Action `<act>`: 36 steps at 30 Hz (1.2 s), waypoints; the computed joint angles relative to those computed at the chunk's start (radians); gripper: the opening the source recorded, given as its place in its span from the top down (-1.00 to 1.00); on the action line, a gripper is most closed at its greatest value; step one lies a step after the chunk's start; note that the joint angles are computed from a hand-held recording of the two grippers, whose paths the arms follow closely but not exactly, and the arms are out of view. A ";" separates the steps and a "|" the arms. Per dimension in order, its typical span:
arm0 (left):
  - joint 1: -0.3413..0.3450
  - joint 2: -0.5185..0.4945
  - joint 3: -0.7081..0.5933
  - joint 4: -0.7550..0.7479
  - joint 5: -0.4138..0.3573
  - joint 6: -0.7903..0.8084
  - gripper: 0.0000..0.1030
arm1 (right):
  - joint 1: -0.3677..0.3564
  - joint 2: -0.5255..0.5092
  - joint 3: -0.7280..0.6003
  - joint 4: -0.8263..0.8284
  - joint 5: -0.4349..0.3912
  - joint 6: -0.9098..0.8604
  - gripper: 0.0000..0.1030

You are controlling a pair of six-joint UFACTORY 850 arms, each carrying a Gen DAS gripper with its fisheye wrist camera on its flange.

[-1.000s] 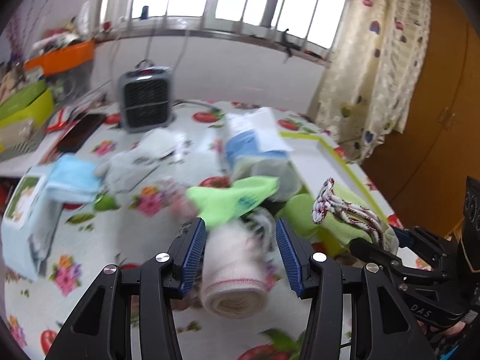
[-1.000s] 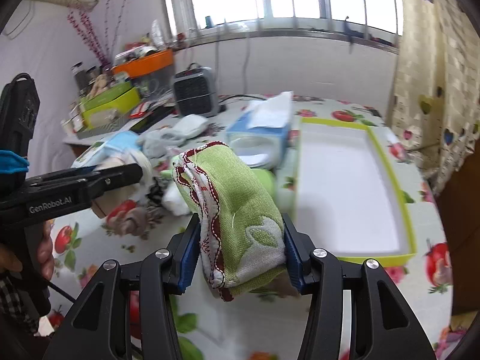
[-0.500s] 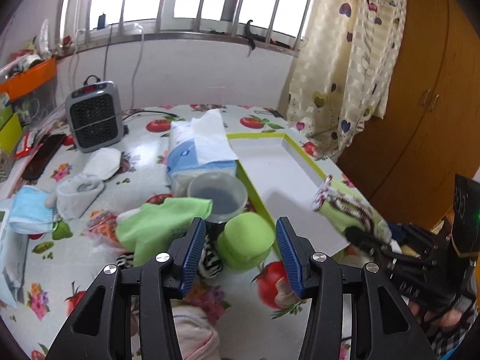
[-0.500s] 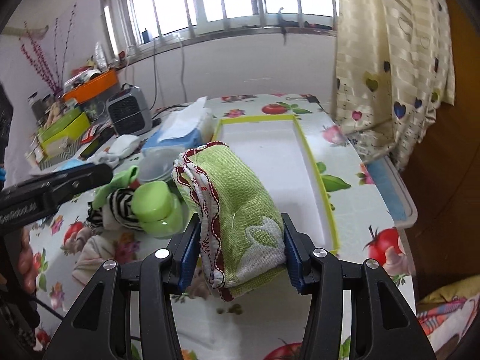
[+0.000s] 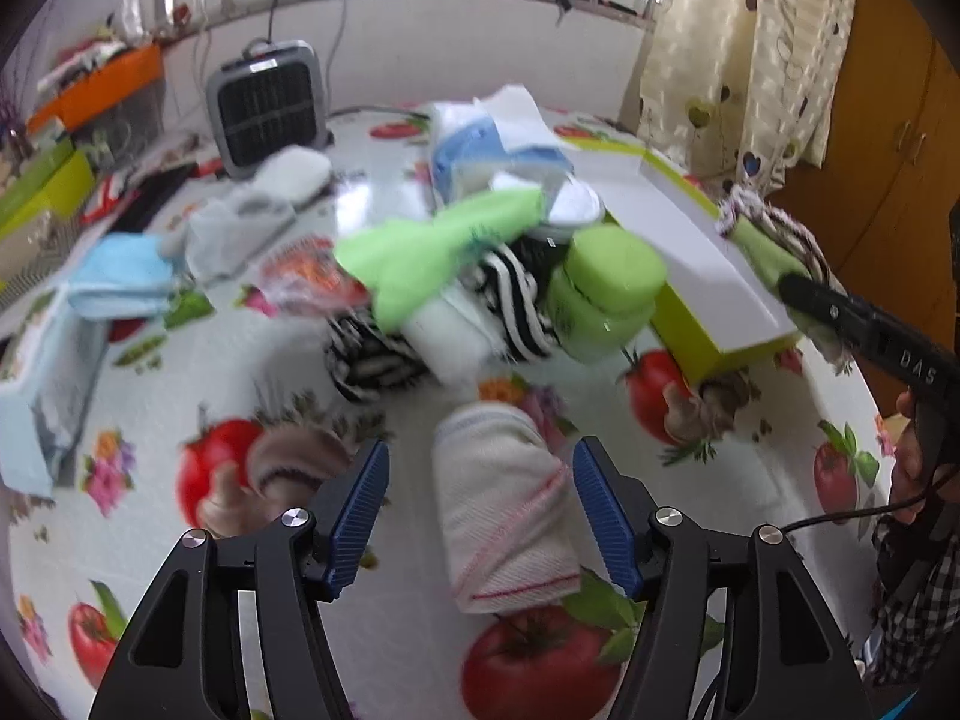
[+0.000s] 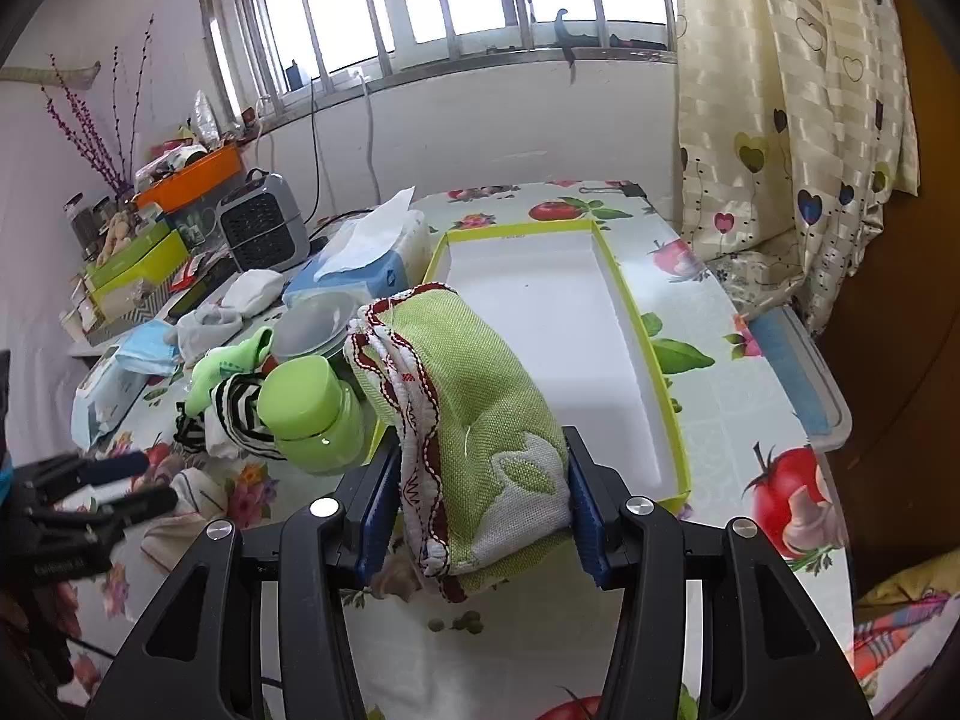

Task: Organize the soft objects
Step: 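Carry the beige towel with left tool while right tool carries green towel to yellow box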

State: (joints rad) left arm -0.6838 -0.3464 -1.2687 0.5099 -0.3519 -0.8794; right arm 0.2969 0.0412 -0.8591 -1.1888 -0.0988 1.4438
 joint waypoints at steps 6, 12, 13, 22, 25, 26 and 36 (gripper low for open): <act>-0.010 -0.043 -0.019 -0.033 -0.030 0.008 -0.23 | -0.002 -0.001 0.004 0.053 0.005 -0.057 0.02; -0.012 -0.043 -0.023 -0.004 -0.034 -0.040 0.06 | -0.008 0.001 0.008 0.091 0.009 -0.094 0.02; -0.015 -0.040 -0.022 0.015 -0.035 -0.058 0.06 | -0.008 0.001 0.008 0.086 0.008 -0.088 0.02; -0.037 -0.006 -0.061 0.087 -0.005 -0.092 0.06 | -0.018 0.017 0.014 0.053 -0.007 -0.051 0.02; -0.035 -0.034 -0.126 0.017 0.021 -0.007 0.06 | -0.023 0.022 0.013 0.054 -0.027 -0.046 0.02; -0.035 -0.051 -0.158 -0.025 0.033 0.050 0.06 | -0.025 0.023 0.011 0.063 -0.036 -0.054 0.02; -0.046 -0.250 -0.444 -0.256 -0.011 0.320 0.06 | -0.047 -0.024 -0.031 0.090 -0.107 -0.066 0.02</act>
State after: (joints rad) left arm -0.7298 -0.5967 -1.7124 0.2541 -0.3629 -0.5592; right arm 0.2501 0.0168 -0.8901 -1.0992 -0.2058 1.3778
